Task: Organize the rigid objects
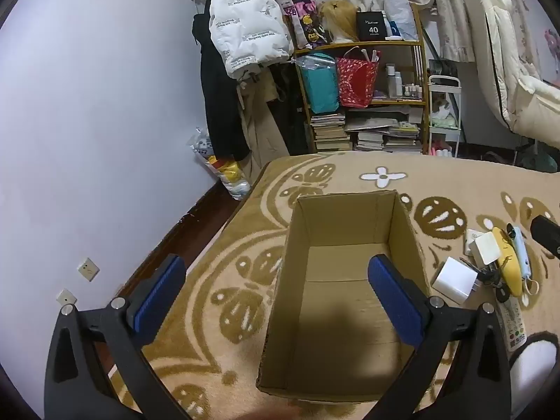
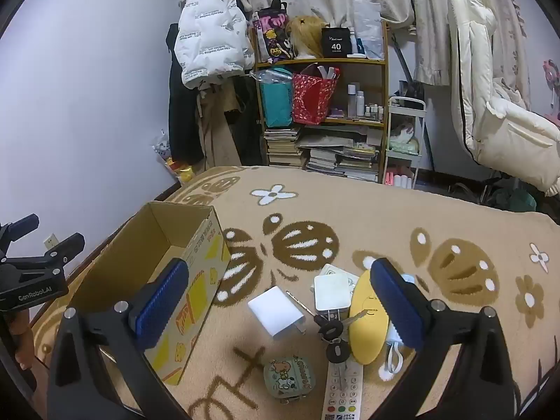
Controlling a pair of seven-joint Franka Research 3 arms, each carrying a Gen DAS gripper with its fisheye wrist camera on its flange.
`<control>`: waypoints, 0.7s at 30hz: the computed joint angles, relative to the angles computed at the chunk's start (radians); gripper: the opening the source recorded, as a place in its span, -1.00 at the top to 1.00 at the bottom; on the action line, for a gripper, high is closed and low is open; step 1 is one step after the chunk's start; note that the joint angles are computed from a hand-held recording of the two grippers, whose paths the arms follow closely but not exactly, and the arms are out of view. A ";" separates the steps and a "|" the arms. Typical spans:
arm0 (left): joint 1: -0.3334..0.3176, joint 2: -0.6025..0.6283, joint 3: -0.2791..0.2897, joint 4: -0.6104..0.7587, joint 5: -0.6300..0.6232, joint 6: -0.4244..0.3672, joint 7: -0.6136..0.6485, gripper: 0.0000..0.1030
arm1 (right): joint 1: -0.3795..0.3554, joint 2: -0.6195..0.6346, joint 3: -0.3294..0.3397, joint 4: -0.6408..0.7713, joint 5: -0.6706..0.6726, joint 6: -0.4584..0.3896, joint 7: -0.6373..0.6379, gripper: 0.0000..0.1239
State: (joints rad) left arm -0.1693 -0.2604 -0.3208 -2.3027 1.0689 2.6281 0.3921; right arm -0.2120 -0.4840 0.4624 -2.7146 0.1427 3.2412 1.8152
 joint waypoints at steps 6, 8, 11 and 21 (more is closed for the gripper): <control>-0.003 0.024 0.003 0.017 -0.019 0.000 0.007 -1.00 | -0.003 -0.005 0.000 0.001 -0.012 -0.013 0.008 -0.66; -0.012 0.017 0.000 0.022 -0.022 -0.011 0.015 -1.00 | -0.007 -0.007 0.003 0.001 -0.017 -0.013 0.010 -0.66; -0.010 0.016 0.011 0.021 -0.031 0.009 0.025 -1.00 | -0.005 -0.009 0.003 0.000 -0.019 -0.016 0.016 -0.66; -0.004 0.011 0.006 0.001 0.004 0.024 0.014 -1.00 | -0.008 -0.007 0.001 -0.001 -0.030 -0.014 0.019 -0.66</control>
